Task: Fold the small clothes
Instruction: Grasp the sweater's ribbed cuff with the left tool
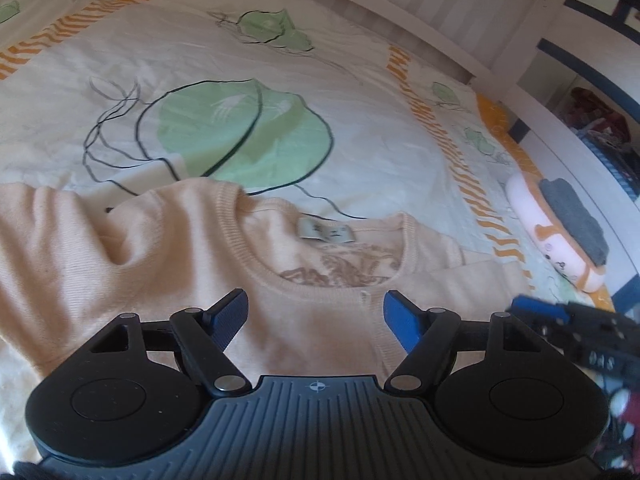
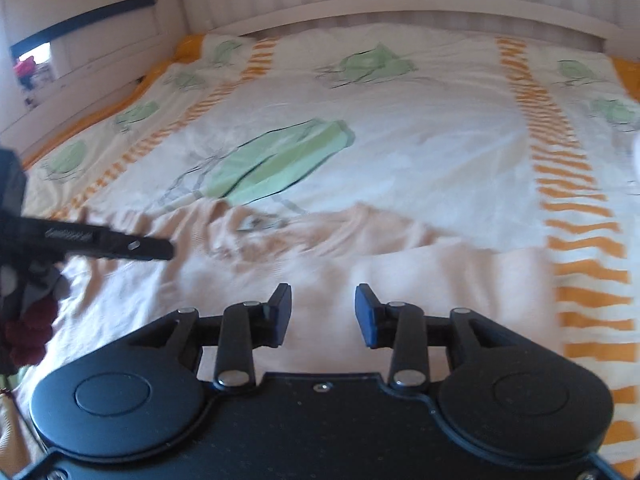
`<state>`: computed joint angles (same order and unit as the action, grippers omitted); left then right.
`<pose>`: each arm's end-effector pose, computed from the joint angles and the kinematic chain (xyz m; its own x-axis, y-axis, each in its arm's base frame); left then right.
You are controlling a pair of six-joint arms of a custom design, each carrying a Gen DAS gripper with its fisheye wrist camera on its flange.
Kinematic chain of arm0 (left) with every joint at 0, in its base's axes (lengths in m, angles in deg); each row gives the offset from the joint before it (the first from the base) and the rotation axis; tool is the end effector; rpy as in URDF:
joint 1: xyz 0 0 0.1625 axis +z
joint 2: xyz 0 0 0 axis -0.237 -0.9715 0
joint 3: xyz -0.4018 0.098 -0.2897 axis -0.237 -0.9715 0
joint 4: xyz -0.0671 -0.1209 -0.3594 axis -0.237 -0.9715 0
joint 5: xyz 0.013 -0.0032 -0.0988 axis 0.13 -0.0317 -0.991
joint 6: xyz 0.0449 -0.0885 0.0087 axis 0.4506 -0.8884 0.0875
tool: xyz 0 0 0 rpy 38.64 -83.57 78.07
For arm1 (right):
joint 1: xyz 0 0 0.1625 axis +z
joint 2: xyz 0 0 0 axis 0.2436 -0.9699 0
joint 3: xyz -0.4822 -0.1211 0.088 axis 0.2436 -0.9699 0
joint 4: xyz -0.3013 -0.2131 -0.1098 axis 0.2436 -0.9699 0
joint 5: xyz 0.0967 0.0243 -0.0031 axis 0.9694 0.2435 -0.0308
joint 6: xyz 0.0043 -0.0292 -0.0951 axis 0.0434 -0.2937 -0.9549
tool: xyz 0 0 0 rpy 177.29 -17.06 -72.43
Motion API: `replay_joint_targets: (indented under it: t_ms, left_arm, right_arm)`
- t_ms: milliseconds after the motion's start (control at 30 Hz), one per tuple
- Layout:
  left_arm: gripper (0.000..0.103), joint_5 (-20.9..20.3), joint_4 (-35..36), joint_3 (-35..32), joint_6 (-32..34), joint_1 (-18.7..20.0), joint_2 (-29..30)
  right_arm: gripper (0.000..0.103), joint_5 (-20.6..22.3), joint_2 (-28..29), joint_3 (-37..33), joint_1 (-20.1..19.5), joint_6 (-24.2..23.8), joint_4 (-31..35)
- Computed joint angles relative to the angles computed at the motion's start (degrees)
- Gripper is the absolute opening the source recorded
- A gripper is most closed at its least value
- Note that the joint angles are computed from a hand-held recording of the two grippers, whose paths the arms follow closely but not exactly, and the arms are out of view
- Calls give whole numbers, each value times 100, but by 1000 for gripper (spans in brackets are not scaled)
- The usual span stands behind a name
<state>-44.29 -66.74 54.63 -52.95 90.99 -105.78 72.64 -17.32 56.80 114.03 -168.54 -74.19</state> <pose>0.0069 -0.6136 0.3835 -0.7758 0.5882 -0.2284 0.6309 0.7271 -0.2708 0.4093 -0.4385 -0.0137 -0.8146 0.1299 0.5652 -0.3781 0.6200 -0.6875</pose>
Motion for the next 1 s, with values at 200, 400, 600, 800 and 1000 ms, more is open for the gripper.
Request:
replay_joint_targets:
  t_ms: [200,400,600,800,1000]
  left_arm:
    - [73,202,-2,311,120,-161,20]
    - [73,290,115,508,161,-295,101]
    - [60,191,219,553,266,-474,268]
    - [9,121,15,637,-146,-450,338]
    - [8,207,-646,674,-26,-542,55]
  right_arm:
    - [52,649,-231,455,-114,-106,-783]
    - [53,492,-381,636,-244,-501,-1257]
    - [53,366,-437,721,-300,-238,-1216]
    - [56,496,-661,1043,-311,-177,-1732]
    - [56,556,-791,1235,-378,163,-1890]
